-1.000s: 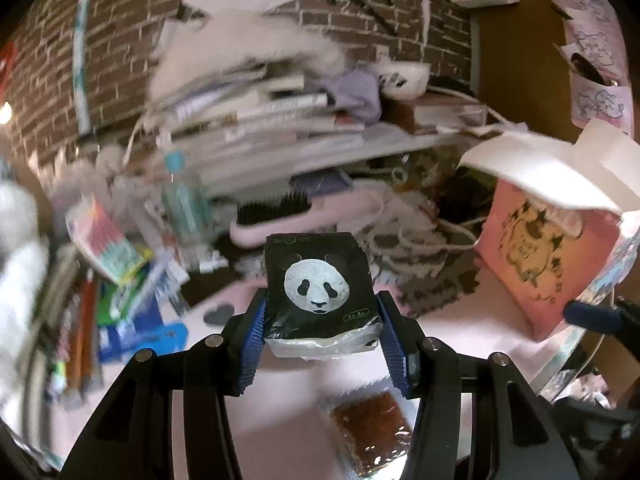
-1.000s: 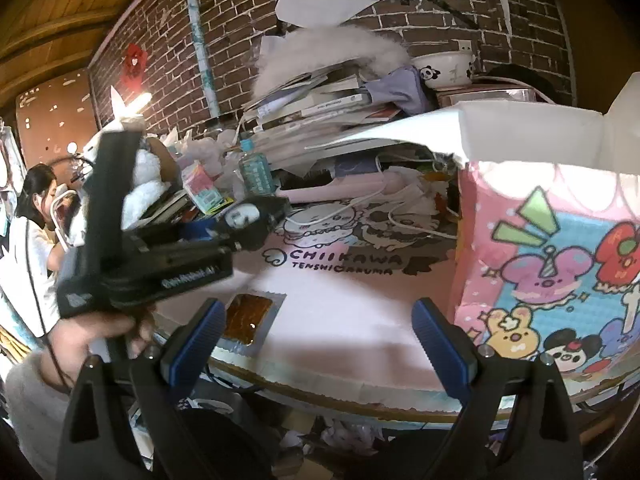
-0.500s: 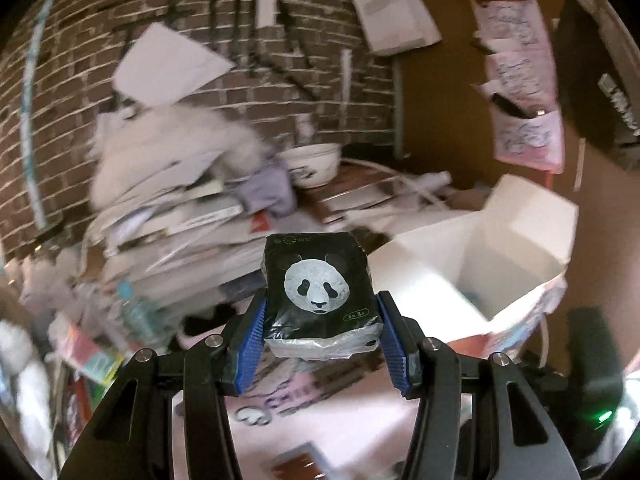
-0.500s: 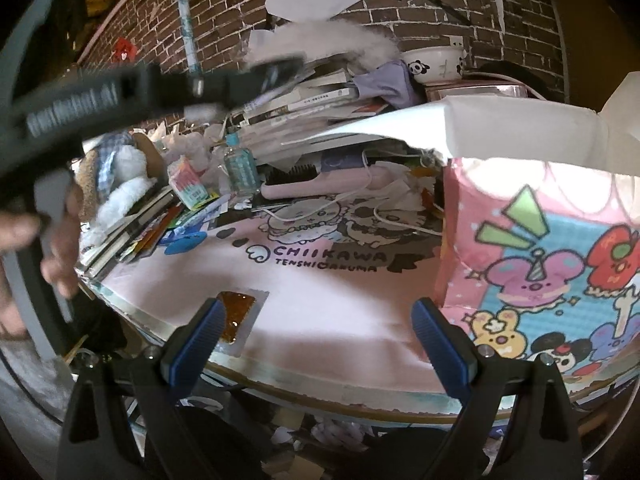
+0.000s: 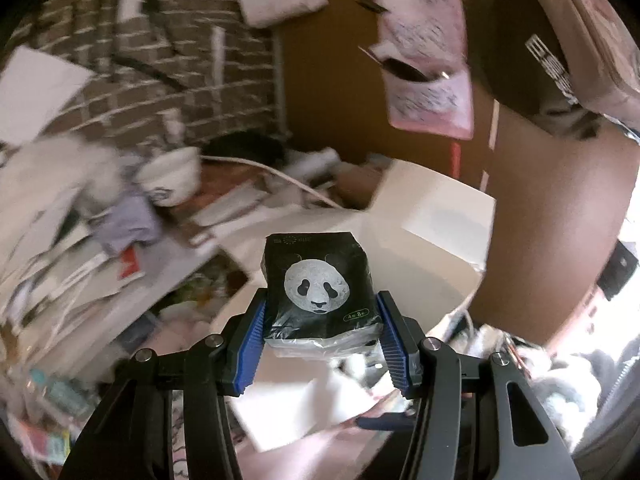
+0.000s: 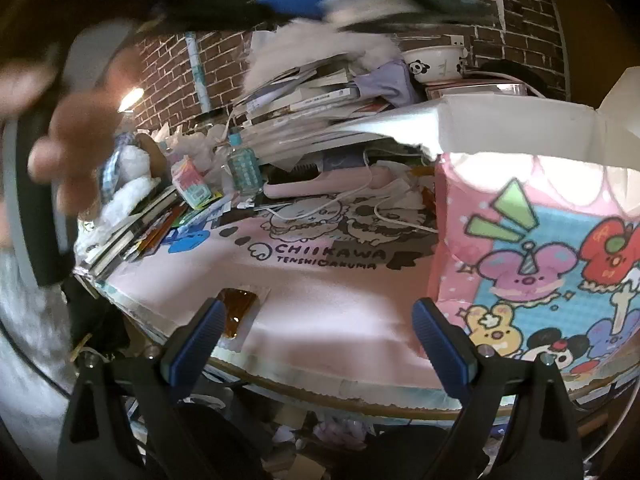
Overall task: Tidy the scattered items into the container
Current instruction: 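Lift the tissue pack and carry it over the pink box with the left gripper, then lower the tissue pack into the box and open the left gripper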
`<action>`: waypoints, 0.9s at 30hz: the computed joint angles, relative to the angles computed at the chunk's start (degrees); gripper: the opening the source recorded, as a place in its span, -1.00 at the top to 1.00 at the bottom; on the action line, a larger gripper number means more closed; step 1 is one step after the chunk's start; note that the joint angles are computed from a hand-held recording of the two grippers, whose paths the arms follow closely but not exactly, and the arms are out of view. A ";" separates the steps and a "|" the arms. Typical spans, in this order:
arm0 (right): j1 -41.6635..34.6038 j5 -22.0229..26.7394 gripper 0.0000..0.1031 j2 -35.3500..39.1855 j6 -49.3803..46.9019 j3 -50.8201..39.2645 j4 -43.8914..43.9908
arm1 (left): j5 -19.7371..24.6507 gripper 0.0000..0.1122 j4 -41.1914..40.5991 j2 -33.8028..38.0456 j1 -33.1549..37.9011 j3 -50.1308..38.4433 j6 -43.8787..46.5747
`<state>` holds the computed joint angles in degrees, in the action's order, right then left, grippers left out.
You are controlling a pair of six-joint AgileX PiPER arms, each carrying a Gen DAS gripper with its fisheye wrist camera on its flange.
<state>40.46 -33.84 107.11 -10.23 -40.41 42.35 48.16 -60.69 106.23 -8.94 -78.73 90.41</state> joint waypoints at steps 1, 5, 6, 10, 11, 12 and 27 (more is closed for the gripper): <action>0.01 0.00 -0.81 0.02 0.20 0.03 -0.28 | 0.16 0.16 2.38 0.68 -1.08 -1.39 -2.38; -0.18 0.23 -0.81 0.20 1.30 0.01 -1.56 | 0.76 0.16 12.32 3.92 -5.05 -7.55 -12.01; -0.26 0.27 -0.81 0.26 1.47 -0.01 -1.84 | 0.88 0.16 14.59 4.56 -5.92 -8.70 -13.91; -0.56 0.33 -0.81 0.33 2.50 0.10 -2.93 | 1.96 0.16 21.59 6.88 -8.74 -12.33 -19.27; -0.45 0.30 -0.81 0.38 2.30 0.02 -2.62 | 2.22 0.16 23.15 7.45 -9.37 -13.14 -20.49; -0.46 0.36 -0.81 0.40 2.33 -0.04 -2.63 | 2.40 0.16 24.69 8.03 -9.97 -13.90 -21.72; -0.76 0.68 -0.81 0.50 3.91 -0.24 -4.09 | 7.99 0.12 35.82 13.09 -13.27 -21.03 -31.63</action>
